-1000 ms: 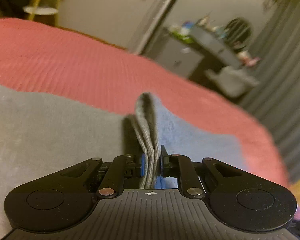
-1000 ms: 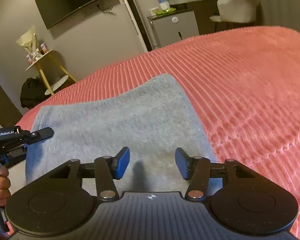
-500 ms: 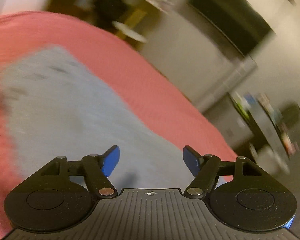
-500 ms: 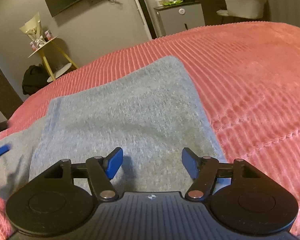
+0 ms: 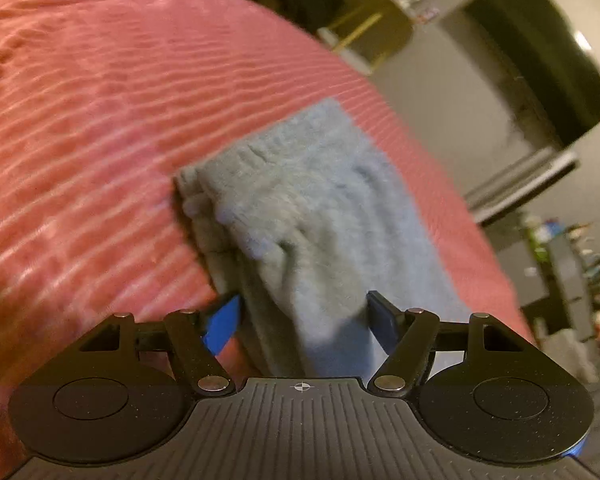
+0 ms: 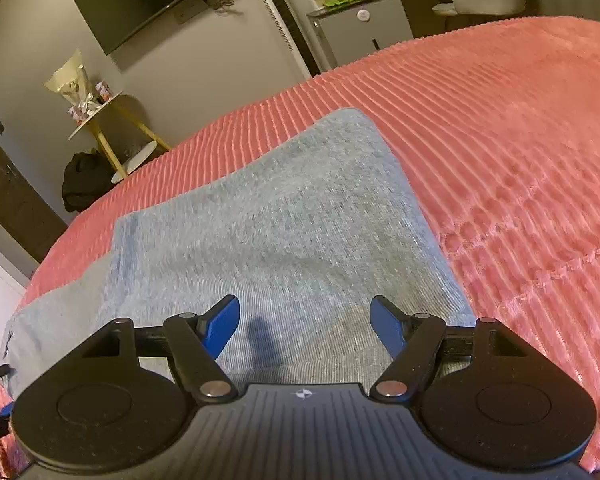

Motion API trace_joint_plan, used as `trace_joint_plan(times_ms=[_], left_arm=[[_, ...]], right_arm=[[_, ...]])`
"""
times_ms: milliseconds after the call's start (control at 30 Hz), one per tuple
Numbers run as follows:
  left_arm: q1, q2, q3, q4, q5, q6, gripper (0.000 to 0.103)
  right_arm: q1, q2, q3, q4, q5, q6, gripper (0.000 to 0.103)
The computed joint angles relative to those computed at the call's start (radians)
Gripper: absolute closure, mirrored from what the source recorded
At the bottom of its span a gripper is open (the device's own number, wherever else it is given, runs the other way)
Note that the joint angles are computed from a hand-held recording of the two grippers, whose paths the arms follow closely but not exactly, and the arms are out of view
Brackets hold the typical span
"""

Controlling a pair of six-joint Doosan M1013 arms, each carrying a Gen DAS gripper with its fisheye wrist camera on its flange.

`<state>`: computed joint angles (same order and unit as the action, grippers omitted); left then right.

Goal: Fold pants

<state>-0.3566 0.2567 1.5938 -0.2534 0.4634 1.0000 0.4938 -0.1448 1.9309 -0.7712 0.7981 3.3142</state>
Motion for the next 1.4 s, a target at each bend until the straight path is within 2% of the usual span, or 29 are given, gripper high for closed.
trace_joint_plan(times_ms=[67, 133, 200, 233, 300, 333, 433, 533, 567, 667, 700, 733, 833, 1000, 1100, 1167, 1267, 1333, 1400], left_arm=[[0.009, 0.015, -0.012, -0.028, 0.001, 0.000, 0.027], [0.012, 0.015, -0.033, -0.007, 0.048, -0.087, 0.031], [0.011, -0.014, -0.006, 0.026, 0.004, -0.106, 0.029], [0.004, -0.025, 0.008, 0.093, -0.017, -0.128, 0.026], [0.005, -0.027, 0.016, 0.109, -0.008, -0.087, 0.022], [0.010, -0.026, 0.020, 0.084, 0.012, -0.060, 0.022], [0.032, -0.038, 0.069, -0.116, -0.054, 0.077, 0.020], [0.045, -0.020, 0.062, -0.272, -0.078, 0.241, 0.020], [0.046, -0.008, 0.044, -0.265, -0.062, 0.238, 0.020], [0.036, 0.017, 0.000, -0.142, -0.034, 0.086, 0.021], [0.029, 0.021, -0.014, -0.068, -0.018, 0.007, 0.036], [0.019, 0.021, -0.028, 0.004, 0.000, -0.043, 0.057], [-0.014, 0.008, -0.047, 0.151, 0.007, -0.071, 0.071], [-0.085, -0.041, -0.061, 0.393, -0.038, -0.082, 0.075], [-0.140, -0.072, -0.074, 0.464, -0.078, -0.013, 0.075], [-0.181, -0.088, -0.085, 0.457, -0.103, 0.089, 0.075], [-0.249, -0.097, -0.107, 0.294, -0.131, 0.349, 0.075], [-0.292, -0.083, -0.131, 0.210, -0.130, 0.478, 0.075], [-0.341, -0.069, -0.142, 0.156, -0.107, 0.542, 0.074]], right_arm=[[0.002, 0.002, -0.001, -0.002, 0.002, 0.004, 0.030], [0.002, 0.005, -0.003, -0.004, 0.004, 0.008, 0.028], [0.001, 0.008, -0.005, -0.005, 0.004, 0.009, 0.027], [0.001, 0.009, -0.004, -0.010, 0.001, 0.012, 0.027], [-0.002, 0.009, -0.001, -0.015, -0.005, 0.018, 0.026], [-0.003, 0.009, -0.001, -0.016, -0.009, 0.020, 0.025], [-0.007, 0.013, -0.001, -0.017, -0.016, 0.004, 0.022], [-0.006, 0.013, 0.000, -0.019, -0.018, -0.006, 0.022], [-0.007, 0.012, 0.001, -0.020, -0.021, -0.002, 0.022], [-0.009, 0.009, 0.005, -0.026, -0.028, 0.025, 0.022], [-0.008, 0.009, 0.006, -0.031, -0.029, 0.036, 0.022], [-0.007, 0.009, 0.006, -0.036, -0.026, 0.043, 0.022], [-0.002, 0.012, 0.004, -0.054, -0.014, 0.068, 0.022], [0.006, 0.007, 0.008, -0.080, -0.010, 0.086, 0.023], [0.017, 0.000, 0.011, -0.112, 0.001, 0.106, 0.023], [0.026, -0.007, 0.012, -0.136, 0.012, 0.111, 0.023], [0.046, -0.025, 0.021, -0.213, 0.024, 0.196, 0.023], [0.048, -0.051, 0.037, -0.253, -0.015, 0.287, 0.023], [0.039, -0.075, 0.048, -0.248, -0.065, 0.332, 0.023]])
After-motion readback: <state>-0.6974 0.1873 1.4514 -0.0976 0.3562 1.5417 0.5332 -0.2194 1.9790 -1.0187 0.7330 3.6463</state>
